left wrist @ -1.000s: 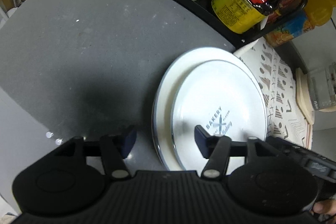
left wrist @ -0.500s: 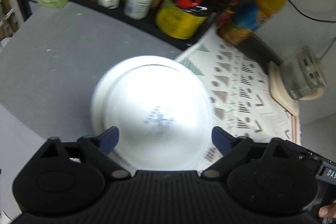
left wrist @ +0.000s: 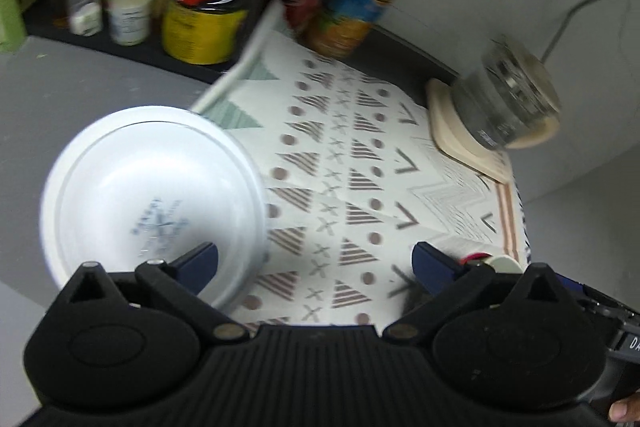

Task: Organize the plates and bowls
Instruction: 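Move both grippers to the red bowl holding the pale green bowls, then close both grippers on the rim of the red bowl stack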

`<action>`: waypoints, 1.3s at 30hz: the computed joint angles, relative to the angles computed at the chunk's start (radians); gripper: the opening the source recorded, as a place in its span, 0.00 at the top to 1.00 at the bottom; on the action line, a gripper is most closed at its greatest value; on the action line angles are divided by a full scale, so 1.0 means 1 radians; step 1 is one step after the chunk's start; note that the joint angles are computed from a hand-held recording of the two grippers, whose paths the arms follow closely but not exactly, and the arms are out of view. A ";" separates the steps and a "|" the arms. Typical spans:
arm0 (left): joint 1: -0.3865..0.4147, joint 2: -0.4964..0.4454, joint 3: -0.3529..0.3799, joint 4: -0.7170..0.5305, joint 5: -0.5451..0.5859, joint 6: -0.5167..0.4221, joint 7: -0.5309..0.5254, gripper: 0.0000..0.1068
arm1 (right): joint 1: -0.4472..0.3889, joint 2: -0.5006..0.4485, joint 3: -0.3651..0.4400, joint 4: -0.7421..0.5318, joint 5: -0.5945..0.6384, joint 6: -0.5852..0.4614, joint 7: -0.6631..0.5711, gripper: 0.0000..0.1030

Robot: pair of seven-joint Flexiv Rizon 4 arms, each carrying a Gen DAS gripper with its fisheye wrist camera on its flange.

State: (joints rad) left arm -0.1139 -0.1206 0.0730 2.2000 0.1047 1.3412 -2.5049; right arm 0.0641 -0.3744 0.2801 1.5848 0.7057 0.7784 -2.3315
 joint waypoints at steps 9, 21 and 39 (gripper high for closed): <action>-0.005 -0.083 -0.046 -0.064 -0.103 0.015 0.143 0.04 | -0.026 0.006 -0.025 0.019 -0.002 0.046 0.061 0.00; 0.008 -0.189 -0.160 -0.135 -0.362 0.039 0.494 0.04 | -0.050 0.008 -0.046 0.063 -0.057 0.125 0.150 0.00; 0.013 -0.315 -0.213 -0.244 -0.493 -0.065 0.712 0.06 | -0.066 -0.045 -0.059 0.135 -0.181 0.228 0.366 0.14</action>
